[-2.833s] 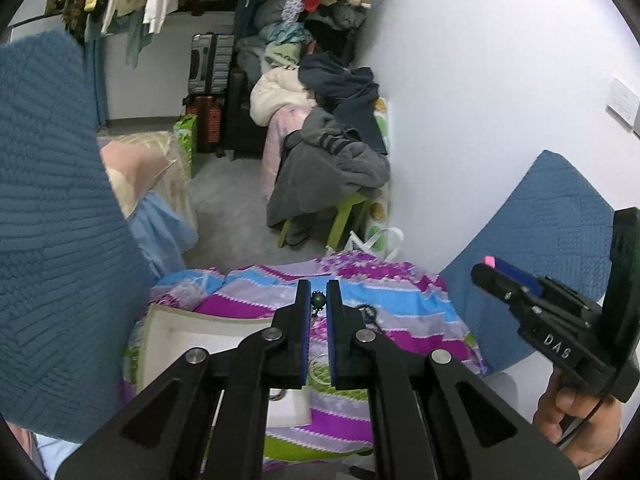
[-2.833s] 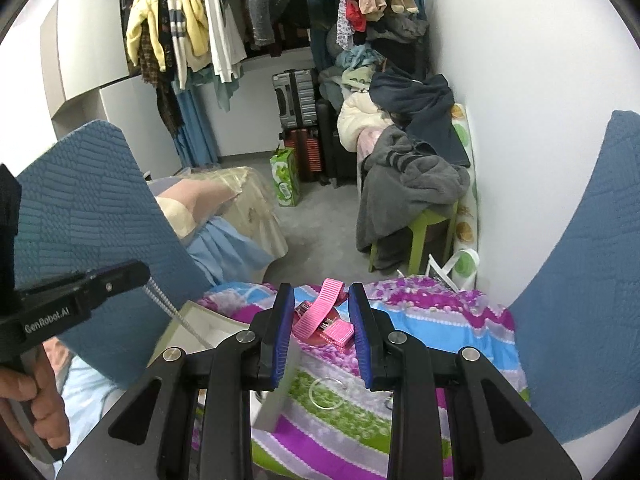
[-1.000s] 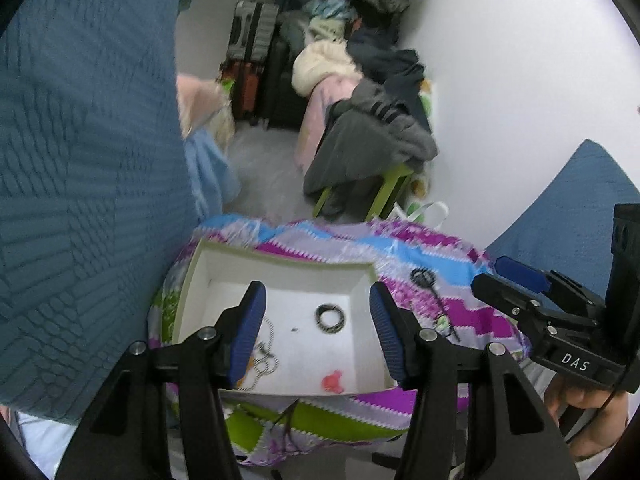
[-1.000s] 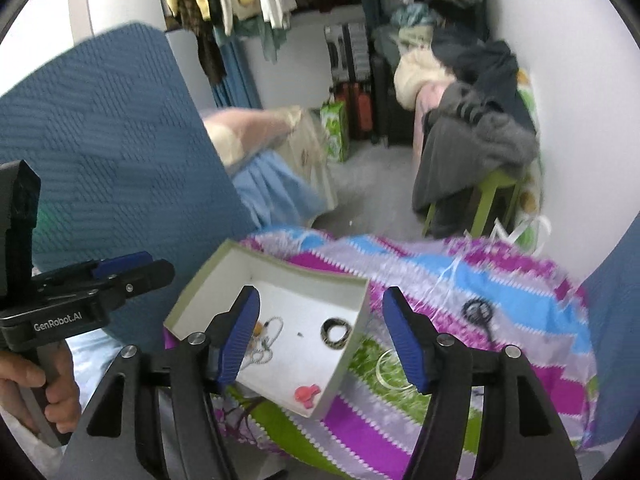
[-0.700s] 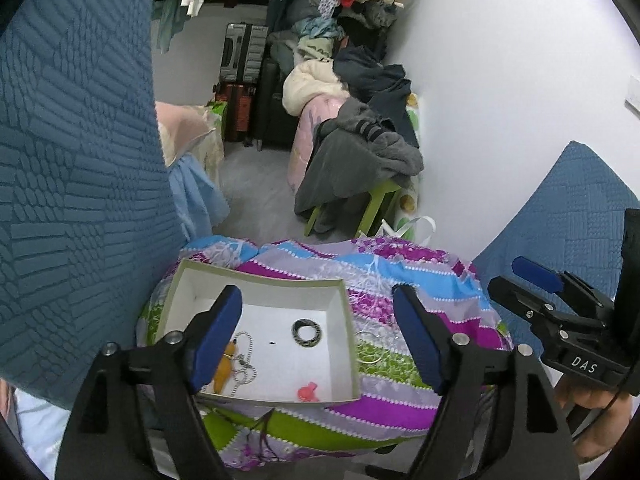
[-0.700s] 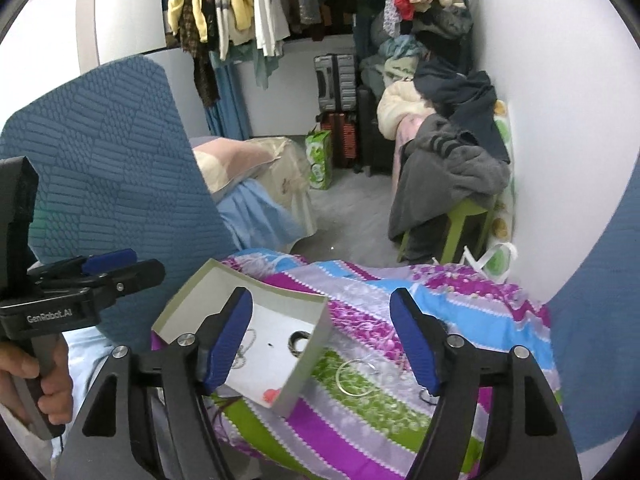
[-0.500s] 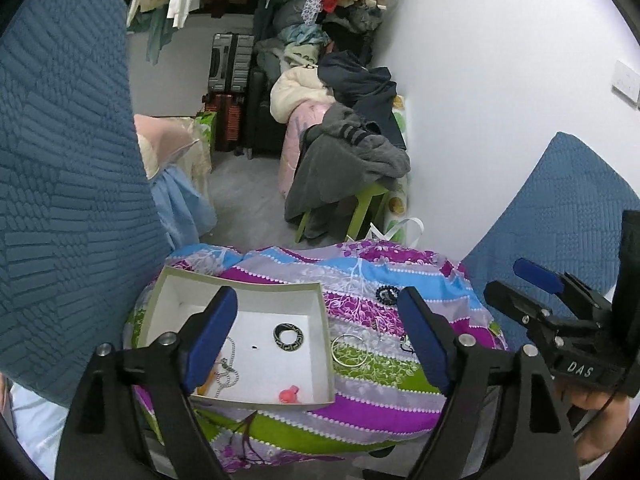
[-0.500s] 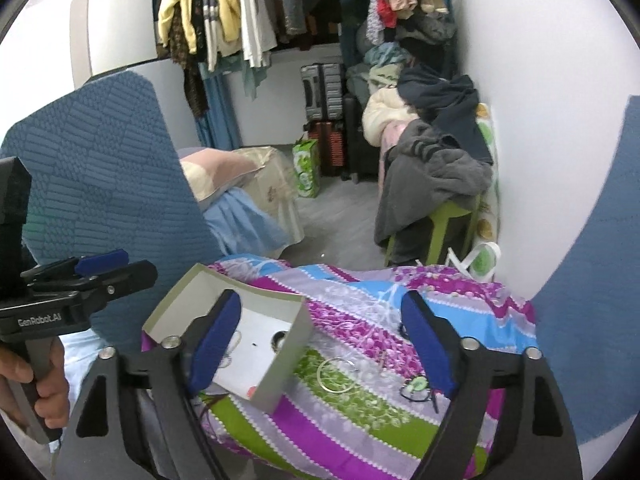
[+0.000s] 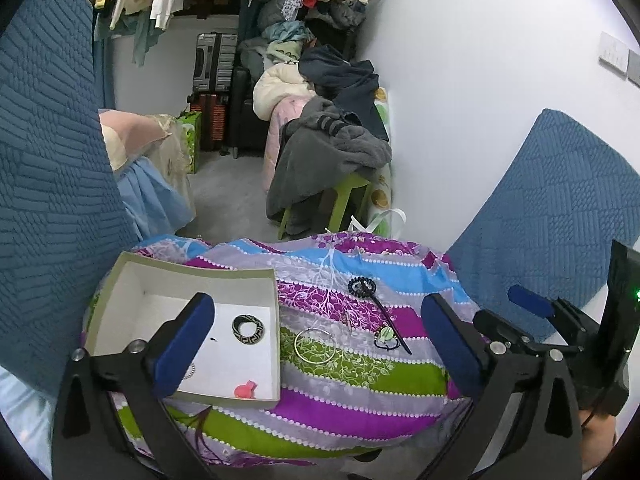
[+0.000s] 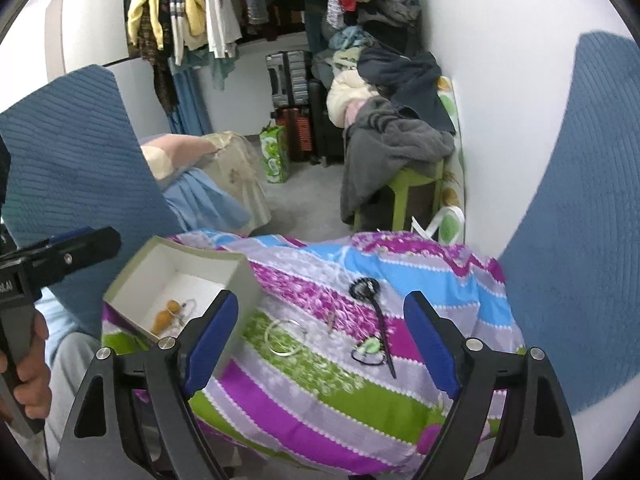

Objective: Organize jewelry
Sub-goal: 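Move both tools from the box back toward the jewelry on the cloth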

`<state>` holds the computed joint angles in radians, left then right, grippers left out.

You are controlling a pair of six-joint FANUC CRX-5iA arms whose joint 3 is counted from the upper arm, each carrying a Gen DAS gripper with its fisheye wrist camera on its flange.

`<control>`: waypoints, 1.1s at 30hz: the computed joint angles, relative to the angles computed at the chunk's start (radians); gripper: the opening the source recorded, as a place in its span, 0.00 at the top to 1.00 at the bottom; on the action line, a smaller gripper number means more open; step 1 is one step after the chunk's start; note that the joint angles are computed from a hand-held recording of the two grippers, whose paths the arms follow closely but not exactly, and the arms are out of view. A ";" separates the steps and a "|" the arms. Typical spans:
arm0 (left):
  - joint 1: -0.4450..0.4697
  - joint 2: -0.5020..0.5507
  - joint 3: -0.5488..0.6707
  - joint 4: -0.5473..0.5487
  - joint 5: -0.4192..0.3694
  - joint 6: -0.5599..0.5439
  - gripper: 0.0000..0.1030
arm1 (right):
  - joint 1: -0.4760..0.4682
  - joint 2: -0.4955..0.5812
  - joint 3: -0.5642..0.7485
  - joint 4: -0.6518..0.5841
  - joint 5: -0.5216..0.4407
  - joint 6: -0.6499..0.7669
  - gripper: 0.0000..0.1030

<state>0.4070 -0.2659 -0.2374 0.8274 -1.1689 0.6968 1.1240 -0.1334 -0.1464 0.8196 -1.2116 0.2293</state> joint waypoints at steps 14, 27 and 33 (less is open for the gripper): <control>-0.152 -0.031 -0.156 -0.042 0.101 0.029 0.10 | -0.023 -0.137 -0.270 -0.002 0.102 -0.164 0.34; -0.277 0.095 -0.168 -0.175 0.153 0.099 0.55 | -0.176 -0.099 -0.296 -0.209 0.351 0.008 0.67; -0.327 0.120 -0.189 -0.190 0.232 0.070 0.57 | -0.250 -0.028 -0.239 -0.342 0.390 0.144 0.71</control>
